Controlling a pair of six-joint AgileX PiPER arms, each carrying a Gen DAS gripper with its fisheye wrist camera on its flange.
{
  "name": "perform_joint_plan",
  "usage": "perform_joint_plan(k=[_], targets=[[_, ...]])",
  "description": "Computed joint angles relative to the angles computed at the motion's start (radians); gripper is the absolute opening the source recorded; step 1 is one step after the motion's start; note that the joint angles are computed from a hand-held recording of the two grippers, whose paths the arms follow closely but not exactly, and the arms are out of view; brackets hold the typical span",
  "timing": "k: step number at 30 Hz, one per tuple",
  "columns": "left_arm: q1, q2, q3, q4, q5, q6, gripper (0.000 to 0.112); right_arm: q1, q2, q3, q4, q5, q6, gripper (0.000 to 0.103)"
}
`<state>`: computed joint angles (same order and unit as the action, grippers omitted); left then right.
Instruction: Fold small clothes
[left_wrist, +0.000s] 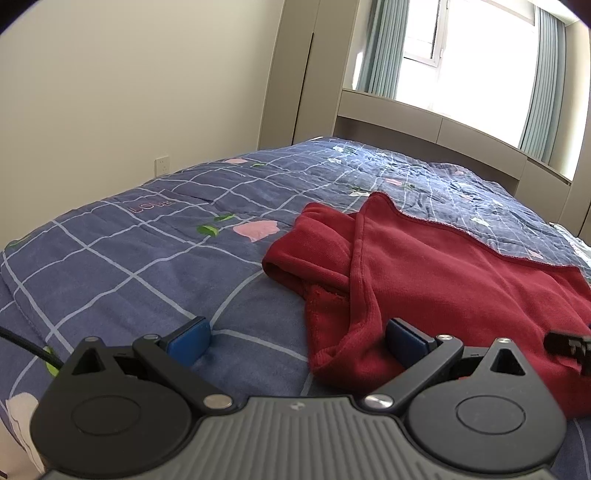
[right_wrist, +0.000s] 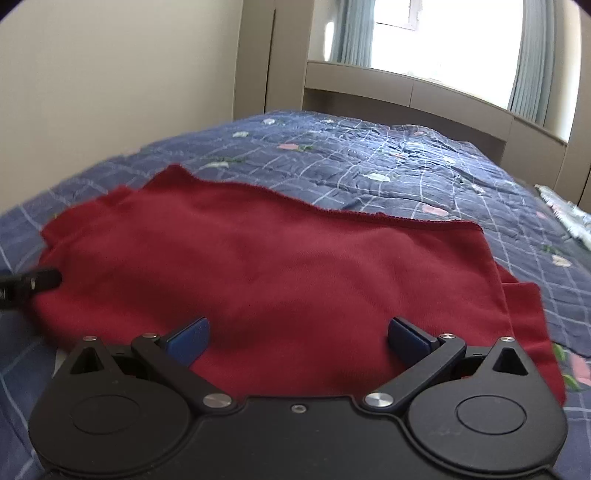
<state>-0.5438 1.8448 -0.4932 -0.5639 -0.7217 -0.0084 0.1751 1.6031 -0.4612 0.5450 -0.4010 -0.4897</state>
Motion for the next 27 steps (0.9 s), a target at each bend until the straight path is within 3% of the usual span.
perform_joint_plan(k=[3,12,15,19,23,27], targets=[[0.007,0.000,0.009,0.025,-0.010,-0.025,0.103,0.062,0.025,0.010,0.130,-0.062,-0.102,0.102],[0.014,0.002,0.015,0.047,-0.018,-0.048,0.103,0.047,0.051,0.021,0.043,-0.093,-0.004,0.103],[0.017,-0.022,0.014,0.030,0.017,-0.026,0.103,0.045,0.051,0.028,0.029,-0.101,0.010,0.103],[-0.024,-0.088,0.015,-0.121,0.084,0.034,0.103,0.049,0.053,0.037,0.024,-0.119,0.016,0.103],[-0.012,-0.129,0.031,-0.028,0.141,-0.131,0.103,0.051,0.052,0.044,0.015,-0.130,0.027,0.102],[0.061,-0.090,0.085,0.335,-0.016,-0.485,0.102,0.047,0.051,0.046,0.001,-0.131,0.040,0.103]])
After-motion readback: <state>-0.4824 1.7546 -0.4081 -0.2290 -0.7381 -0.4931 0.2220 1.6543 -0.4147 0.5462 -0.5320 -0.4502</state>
